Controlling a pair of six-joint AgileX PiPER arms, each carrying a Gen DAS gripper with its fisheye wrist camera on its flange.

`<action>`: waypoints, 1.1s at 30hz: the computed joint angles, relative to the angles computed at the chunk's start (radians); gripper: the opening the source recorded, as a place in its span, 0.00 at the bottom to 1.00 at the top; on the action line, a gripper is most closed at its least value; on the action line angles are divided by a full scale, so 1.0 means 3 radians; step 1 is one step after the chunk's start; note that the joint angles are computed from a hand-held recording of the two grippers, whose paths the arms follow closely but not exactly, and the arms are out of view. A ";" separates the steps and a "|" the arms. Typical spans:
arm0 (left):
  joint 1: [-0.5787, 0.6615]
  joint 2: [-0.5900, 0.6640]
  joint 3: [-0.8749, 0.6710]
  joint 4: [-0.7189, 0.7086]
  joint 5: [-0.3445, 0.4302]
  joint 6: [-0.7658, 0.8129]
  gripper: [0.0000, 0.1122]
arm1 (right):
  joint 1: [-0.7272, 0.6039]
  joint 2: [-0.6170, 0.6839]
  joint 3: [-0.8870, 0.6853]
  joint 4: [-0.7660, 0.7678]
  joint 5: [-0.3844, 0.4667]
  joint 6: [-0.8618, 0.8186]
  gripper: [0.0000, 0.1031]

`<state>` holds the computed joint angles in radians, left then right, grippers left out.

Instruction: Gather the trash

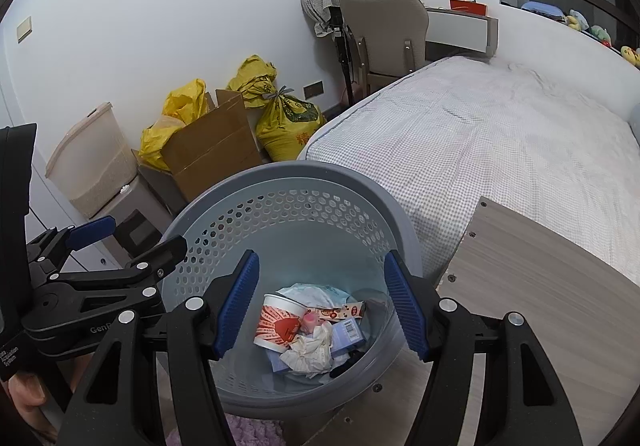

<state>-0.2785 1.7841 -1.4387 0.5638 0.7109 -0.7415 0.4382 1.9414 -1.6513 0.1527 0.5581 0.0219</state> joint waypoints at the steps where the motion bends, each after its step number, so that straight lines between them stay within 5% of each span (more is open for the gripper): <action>1: 0.0000 -0.0001 0.0000 0.0003 0.0000 -0.0002 0.86 | 0.0000 0.0001 -0.0001 -0.0002 0.0000 0.0003 0.61; 33: 0.0008 0.0009 -0.0044 -0.0007 0.0125 -0.0003 0.86 | -0.0008 -0.0036 0.0028 0.0010 0.0004 -0.0016 0.61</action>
